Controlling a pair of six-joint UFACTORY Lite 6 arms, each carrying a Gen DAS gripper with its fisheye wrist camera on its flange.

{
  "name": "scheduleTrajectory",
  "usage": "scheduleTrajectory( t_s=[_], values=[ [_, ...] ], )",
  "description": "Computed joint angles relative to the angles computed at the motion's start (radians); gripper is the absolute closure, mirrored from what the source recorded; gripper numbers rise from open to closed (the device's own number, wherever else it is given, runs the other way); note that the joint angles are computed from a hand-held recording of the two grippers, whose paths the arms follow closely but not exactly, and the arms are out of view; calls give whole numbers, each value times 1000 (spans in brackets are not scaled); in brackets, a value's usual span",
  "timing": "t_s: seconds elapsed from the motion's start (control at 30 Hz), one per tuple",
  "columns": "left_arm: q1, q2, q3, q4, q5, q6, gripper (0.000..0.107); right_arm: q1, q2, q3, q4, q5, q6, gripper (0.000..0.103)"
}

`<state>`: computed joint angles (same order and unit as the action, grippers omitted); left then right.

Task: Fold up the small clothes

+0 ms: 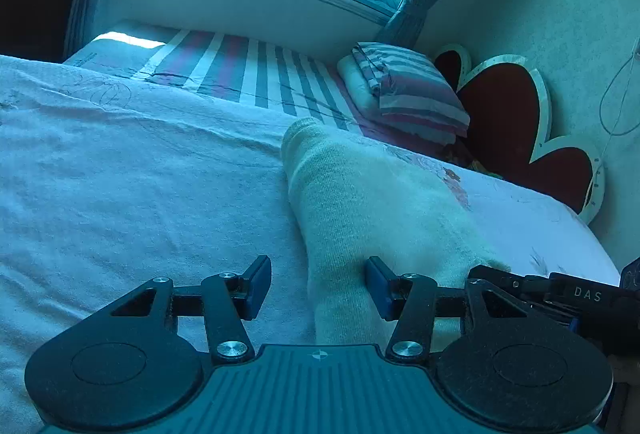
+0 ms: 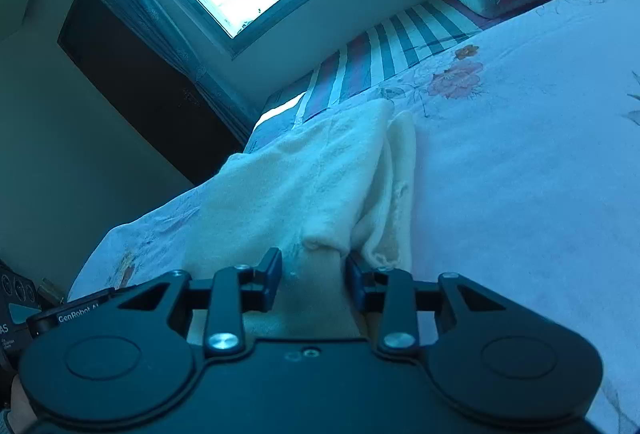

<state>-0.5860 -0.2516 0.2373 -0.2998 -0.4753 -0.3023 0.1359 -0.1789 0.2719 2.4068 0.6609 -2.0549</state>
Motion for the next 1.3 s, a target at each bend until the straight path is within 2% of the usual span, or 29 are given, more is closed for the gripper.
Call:
scheduleTrajectory(
  t_s=[0.07, 0.1, 0.17, 0.2, 0.23, 0.3, 0.37, 0.4, 0.43, 0.47, 0.53, 0.6, 0.63, 0.73, 0.77, 0.87, 0.93, 1.03, 1.1, 1.13, 1.17, 1.23, 1.3],
  values=[
    [9, 39, 18, 20, -15, -17, 47, 28, -13, 15, 46, -42, -20, 91],
    [14, 56, 29, 46, -17, -34, 47, 23, -48, 7, 31, -64, -10, 91],
    [-7, 66, 43, 29, -27, -16, 47, 14, -208, -50, -43, -139, 85, 92],
    [-17, 70, 42, 30, -34, -13, 47, -15, -269, -88, -98, -128, 109, 92],
    [-19, 91, 62, 35, -24, -7, 47, -36, -289, -111, -111, -119, 117, 91],
    [-37, 175, 114, 2, -7, 21, 45, -1, -203, -93, -12, -172, 63, 91],
    [-43, 198, 131, -5, -2, 20, 41, -29, -109, -88, 35, -89, -2, 91],
    [-39, 161, 120, -2, 9, 41, 41, -56, -125, -98, -5, -64, -6, 89],
    [-37, 117, 101, -18, 3, 69, 41, -72, -183, -112, -52, -80, 30, 86],
    [-26, 88, 88, -18, -15, 73, 41, -69, -270, -135, -58, -133, 50, 80],
    [45, 95, 108, 88, -48, -8, 41, -60, -320, -131, 17, -182, -15, 78],
    [106, 191, 202, 154, -37, -40, 41, -49, -202, -53, 83, -162, -98, 85],
    [119, 247, 251, 167, -38, -36, 41, -34, -128, -3, 117, -147, -157, 85],
    [126, 421, 373, 69, -19, 78, 40, 23, 76, 140, 189, -178, -296, 89],
    [129, 448, 373, 75, -47, 50, 33, 29, 114, 163, 206, -194, -321, 81],
    [163, 412, 357, 169, -36, -65, 31, -6, 101, 177, 93, -207, -254, 80],
    [167, 402, 354, 174, -90, -79, 31, 4, 42, 167, 172, -221, -340, 81],
    [189, 498, 478, 221, -46, -105, 31, 9, 127, 263, 203, -213, -374, 84],
    [191, 595, 593, 193, 42, -37, 31, 24, 240, 369, 187, -235, -387, 84],
    [188, 642, 637, 159, 70, 3, 31, 47, 309, 431, 217, -295, -429, 85],
    [188, 671, 651, 161, 57, 2, 29, 61, 361, 462, 275, -315, -495, 86],
    [177, 670, 658, 117, 65, 54, 28, 52, 370, 454, 282, -283, -505, 85],
    [167, 619, 627, 78, 79, 82, 28, 47, 312, 418, 264, -299, -483, 83]
  ],
)
